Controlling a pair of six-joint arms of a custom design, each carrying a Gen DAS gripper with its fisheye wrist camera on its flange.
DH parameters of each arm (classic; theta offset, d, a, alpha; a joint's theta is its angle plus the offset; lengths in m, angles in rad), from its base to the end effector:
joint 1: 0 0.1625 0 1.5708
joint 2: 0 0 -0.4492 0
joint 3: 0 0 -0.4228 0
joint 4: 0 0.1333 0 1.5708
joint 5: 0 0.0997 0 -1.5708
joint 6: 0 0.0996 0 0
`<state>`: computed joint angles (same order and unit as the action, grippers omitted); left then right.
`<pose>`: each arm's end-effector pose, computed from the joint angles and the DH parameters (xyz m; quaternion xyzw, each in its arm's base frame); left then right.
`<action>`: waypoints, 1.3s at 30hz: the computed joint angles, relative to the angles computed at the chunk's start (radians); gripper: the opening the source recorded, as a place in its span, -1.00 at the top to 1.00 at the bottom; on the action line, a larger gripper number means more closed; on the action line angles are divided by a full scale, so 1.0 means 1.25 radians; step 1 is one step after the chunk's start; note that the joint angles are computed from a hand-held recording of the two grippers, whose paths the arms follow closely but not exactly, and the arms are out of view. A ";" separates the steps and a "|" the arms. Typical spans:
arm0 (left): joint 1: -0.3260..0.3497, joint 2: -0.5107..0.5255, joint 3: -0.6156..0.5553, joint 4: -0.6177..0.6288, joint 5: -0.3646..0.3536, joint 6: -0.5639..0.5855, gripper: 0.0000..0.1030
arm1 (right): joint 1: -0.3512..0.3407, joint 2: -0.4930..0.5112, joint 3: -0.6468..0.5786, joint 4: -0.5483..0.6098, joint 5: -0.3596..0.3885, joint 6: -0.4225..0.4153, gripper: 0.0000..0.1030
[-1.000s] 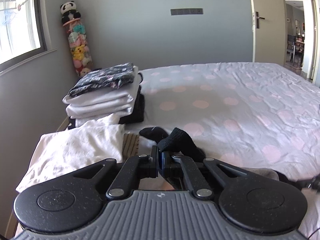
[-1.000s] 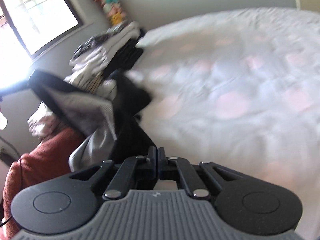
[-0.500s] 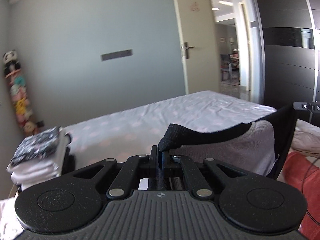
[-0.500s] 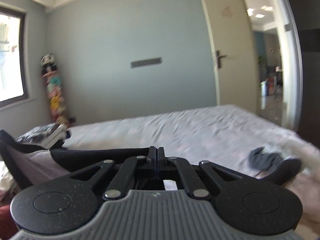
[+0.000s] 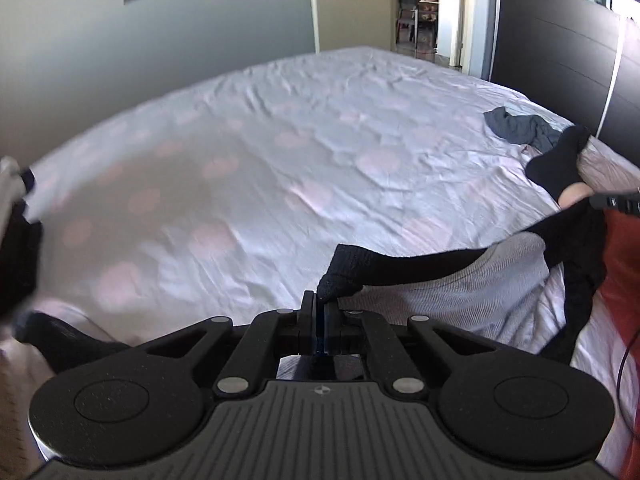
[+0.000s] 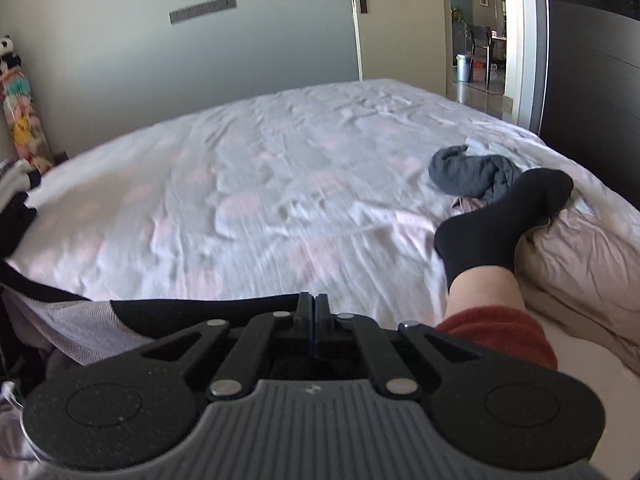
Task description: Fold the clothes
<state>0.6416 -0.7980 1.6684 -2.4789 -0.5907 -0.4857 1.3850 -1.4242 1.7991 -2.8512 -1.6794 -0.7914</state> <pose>-0.4218 -0.5847 0.1092 0.1854 0.8625 -0.3185 0.3468 0.0098 -0.6108 0.4694 0.2451 -0.8642 0.3628 0.2481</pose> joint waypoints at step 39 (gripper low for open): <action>-0.016 -0.185 0.110 0.493 -0.049 -0.548 0.94 | 0.003 0.039 0.011 0.062 -0.139 -0.081 0.97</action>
<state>0.6218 -1.0293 1.8060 -1.8627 -0.6517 -1.1706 1.3884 -1.3761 1.8125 -2.7732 -1.8533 -0.8924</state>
